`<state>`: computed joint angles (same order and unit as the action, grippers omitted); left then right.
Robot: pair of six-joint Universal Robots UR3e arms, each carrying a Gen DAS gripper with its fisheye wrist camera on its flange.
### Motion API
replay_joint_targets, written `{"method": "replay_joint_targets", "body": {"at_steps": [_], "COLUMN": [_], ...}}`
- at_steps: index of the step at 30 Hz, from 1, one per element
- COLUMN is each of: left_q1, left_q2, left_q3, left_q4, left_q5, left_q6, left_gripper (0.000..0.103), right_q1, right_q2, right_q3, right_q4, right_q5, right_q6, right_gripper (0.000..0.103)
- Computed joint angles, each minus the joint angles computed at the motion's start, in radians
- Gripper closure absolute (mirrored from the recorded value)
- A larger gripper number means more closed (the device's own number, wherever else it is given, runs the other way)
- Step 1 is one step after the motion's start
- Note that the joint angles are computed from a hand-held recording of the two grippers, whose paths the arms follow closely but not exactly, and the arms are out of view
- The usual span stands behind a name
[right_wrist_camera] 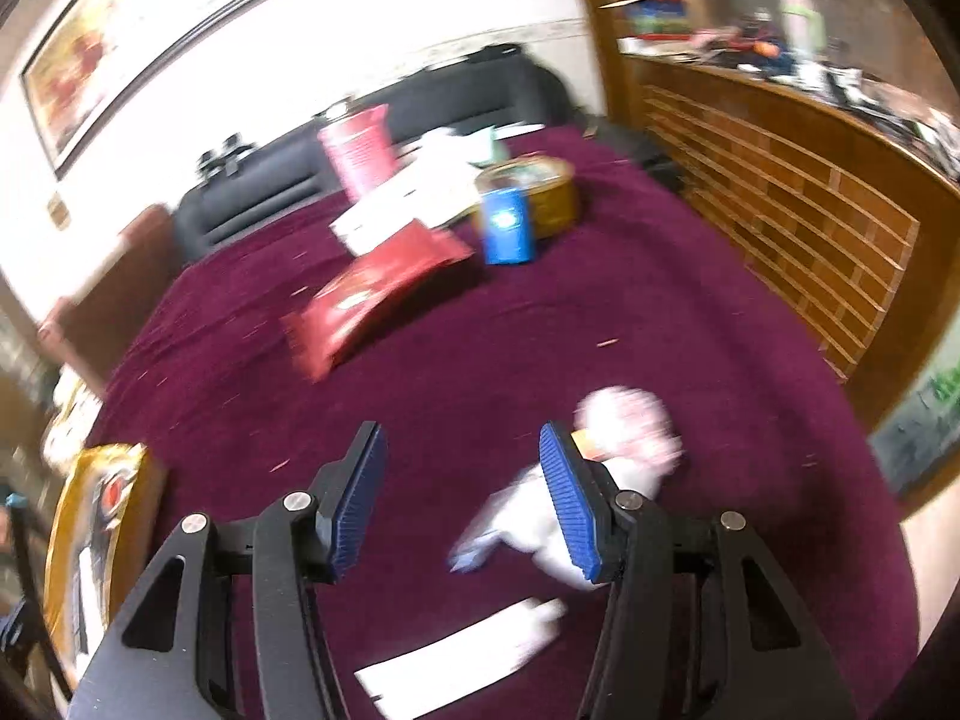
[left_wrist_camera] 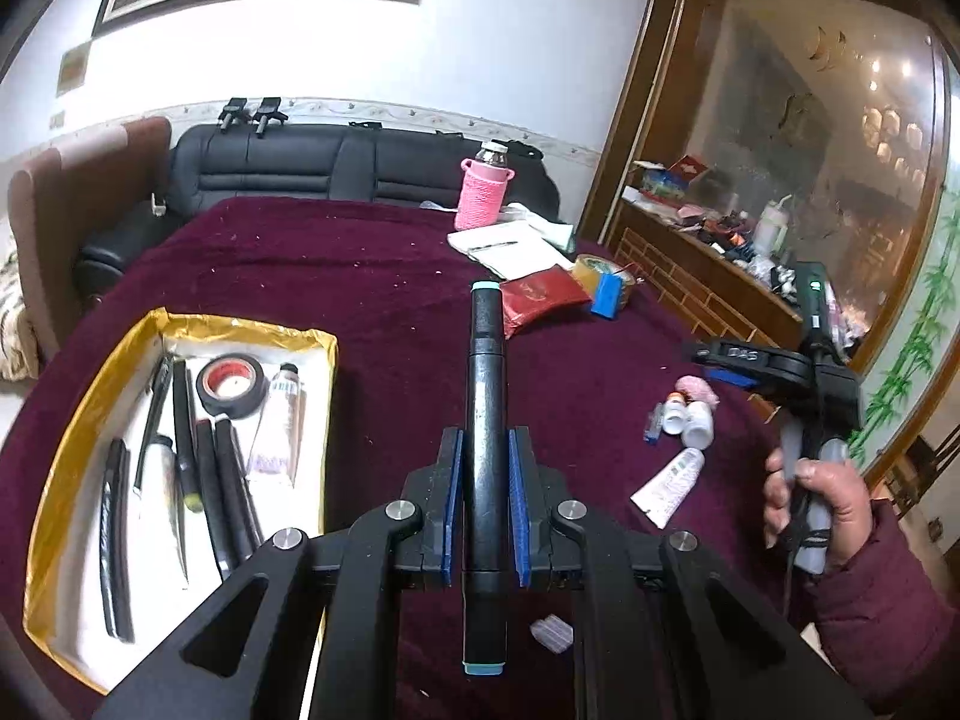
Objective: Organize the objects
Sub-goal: 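Grasp the orange-capped white bottle with the right tool while the left tool holds the marker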
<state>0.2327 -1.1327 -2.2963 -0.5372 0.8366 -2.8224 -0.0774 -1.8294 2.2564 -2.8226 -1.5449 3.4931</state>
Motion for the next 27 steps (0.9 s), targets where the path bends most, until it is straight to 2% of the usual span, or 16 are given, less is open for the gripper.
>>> {"method": "replay_joint_targets", "body": {"at_steps": [6,13,19,24,27], "left_q1": [0.098,0.1,0.1,0.085,0.09], "left_q2": [0.119,0.102,0.05,0.017,0.015], "left_q3": [-0.029,-0.035,-0.053,-0.067,-0.073], "left_q4": [-0.118,-0.096,-0.096,-0.068,-0.078], "left_q5": [-0.103,-0.116,-0.108,-0.113,-0.121], "left_q6": [0.056,0.061,0.066,0.07,0.085], "left_gripper": [0.091,0.091,0.091,0.091,0.091], "right_q1": [0.046,-0.022,-0.105,-0.1,-0.091], "right_q2": [0.012,-0.033,-0.071,0.035,0.089], "right_q3": [-0.01,0.013,0.012,-0.07,-0.1], "right_q4": [0.023,0.068,0.12,0.184,0.199], "right_q5": [0.043,0.07,0.21,0.346,0.308], "right_q6": [0.035,0.037,0.003,-0.044,-0.029], "right_gripper": [0.051,0.051,0.051,0.051,0.051]}}
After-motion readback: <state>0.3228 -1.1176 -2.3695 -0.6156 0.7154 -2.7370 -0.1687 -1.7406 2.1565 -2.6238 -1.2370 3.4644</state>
